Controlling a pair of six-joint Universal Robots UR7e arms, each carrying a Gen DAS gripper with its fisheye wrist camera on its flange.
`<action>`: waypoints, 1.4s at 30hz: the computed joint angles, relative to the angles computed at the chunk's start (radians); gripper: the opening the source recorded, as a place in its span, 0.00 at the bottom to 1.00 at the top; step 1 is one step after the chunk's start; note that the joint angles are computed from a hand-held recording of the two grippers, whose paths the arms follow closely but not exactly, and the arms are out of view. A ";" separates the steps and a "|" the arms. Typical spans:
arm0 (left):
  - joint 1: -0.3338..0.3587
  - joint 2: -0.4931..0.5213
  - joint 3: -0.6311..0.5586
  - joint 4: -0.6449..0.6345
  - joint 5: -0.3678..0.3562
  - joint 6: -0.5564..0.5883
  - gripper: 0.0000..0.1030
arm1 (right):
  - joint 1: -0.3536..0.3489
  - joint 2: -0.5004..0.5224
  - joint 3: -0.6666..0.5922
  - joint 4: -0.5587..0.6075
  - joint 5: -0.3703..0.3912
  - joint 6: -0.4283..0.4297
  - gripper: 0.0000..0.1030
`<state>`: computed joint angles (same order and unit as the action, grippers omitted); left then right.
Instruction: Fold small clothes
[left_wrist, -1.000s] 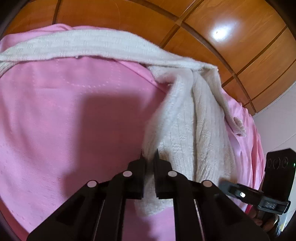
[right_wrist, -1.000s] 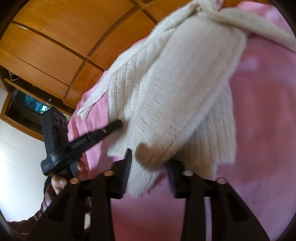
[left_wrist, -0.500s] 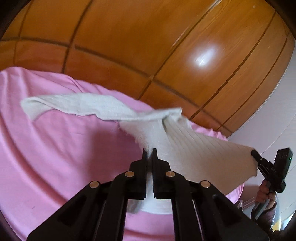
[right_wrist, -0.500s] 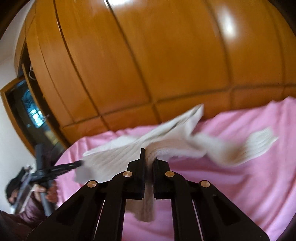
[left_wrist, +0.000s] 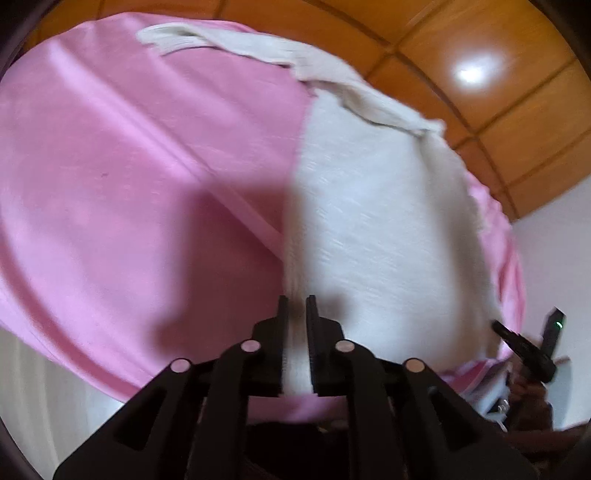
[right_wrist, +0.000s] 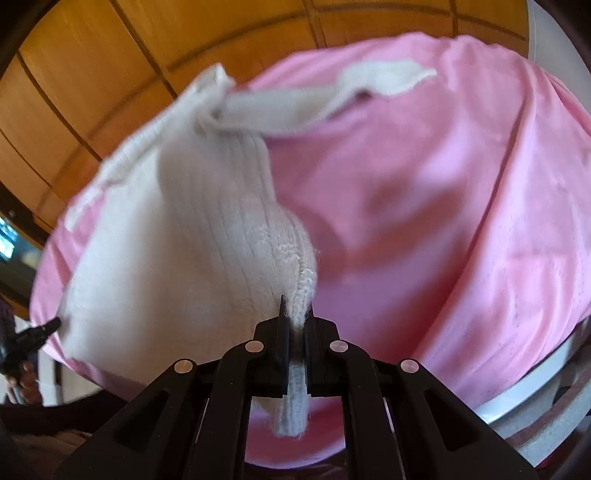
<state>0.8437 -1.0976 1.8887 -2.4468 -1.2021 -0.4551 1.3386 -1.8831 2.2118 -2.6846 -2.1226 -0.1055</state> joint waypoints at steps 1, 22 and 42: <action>0.009 0.002 -0.011 -0.014 0.036 -0.009 0.23 | 0.013 0.008 -0.005 -0.015 -0.021 -0.008 0.07; 0.230 0.460 -0.805 0.032 0.437 0.162 0.62 | 0.195 0.566 -0.427 -0.092 0.093 -0.201 0.59; 0.231 0.233 -0.784 0.177 0.529 0.069 0.01 | 0.206 1.222 -1.347 0.051 -0.064 -0.325 0.48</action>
<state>1.0752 -0.8651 1.1049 -2.2696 -0.6729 -0.3864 1.5449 -0.6612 0.8645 -2.6335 -2.1862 -0.4307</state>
